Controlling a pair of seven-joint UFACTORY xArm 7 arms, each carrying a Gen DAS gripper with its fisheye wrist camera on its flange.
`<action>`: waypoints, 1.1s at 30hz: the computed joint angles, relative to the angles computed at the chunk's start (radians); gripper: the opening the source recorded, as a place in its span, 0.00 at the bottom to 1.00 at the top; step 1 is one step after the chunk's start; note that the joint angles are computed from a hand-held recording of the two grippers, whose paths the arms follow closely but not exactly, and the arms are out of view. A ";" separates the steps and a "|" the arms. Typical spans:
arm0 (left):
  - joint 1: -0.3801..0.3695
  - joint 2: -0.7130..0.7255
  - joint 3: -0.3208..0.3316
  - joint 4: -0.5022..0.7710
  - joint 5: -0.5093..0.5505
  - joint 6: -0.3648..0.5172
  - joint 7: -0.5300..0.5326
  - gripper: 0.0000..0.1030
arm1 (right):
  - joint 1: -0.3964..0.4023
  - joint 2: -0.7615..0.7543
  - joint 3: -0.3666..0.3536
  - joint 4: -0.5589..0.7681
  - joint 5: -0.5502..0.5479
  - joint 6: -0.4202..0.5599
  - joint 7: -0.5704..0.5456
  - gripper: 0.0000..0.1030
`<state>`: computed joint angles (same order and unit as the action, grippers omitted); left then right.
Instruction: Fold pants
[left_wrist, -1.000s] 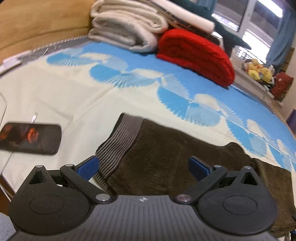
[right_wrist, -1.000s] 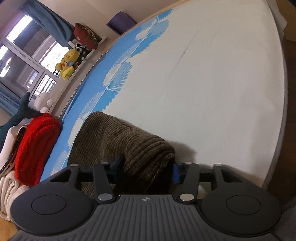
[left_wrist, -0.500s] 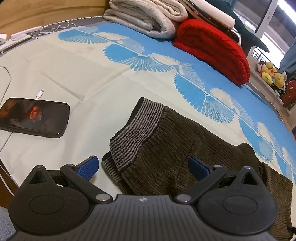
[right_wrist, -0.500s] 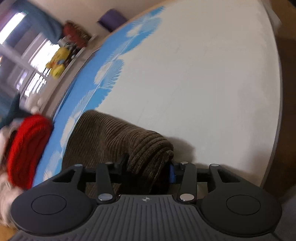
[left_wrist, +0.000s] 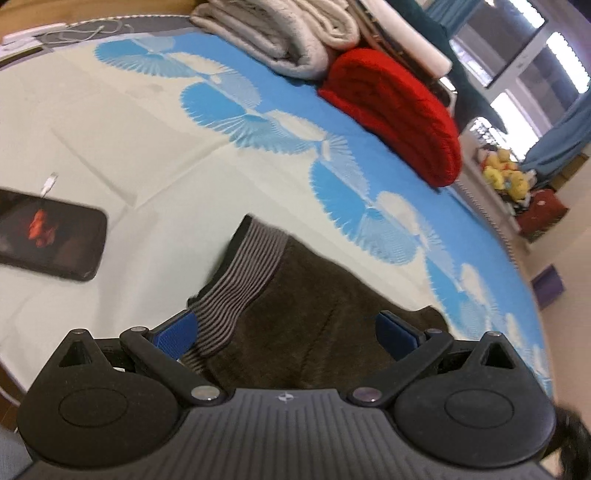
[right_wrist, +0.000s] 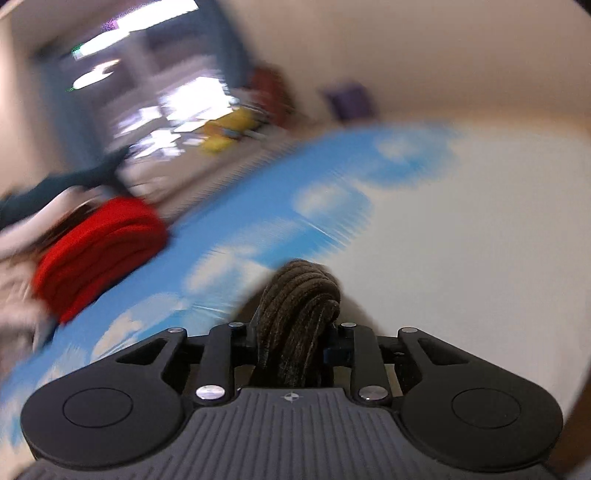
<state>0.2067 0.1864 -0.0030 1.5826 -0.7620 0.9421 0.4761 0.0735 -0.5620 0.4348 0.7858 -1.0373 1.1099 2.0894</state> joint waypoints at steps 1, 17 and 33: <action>0.006 0.012 0.000 0.023 -0.006 0.023 0.001 1.00 | -0.009 0.053 0.025 0.058 -0.043 0.006 -0.043 0.26; 0.121 0.280 -0.108 0.370 -0.102 0.449 -0.025 1.00 | 0.218 0.793 0.054 0.567 -0.378 -0.362 -0.526 0.25; -0.002 0.351 -0.144 0.423 0.014 0.463 -0.073 0.20 | 0.383 0.713 -0.137 0.506 -0.362 -0.438 -0.562 0.47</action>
<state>0.2050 0.5372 -0.1474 2.0059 -0.7478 1.4054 0.4027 0.4564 0.1507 0.2982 1.2921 -1.3994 0.6716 1.5272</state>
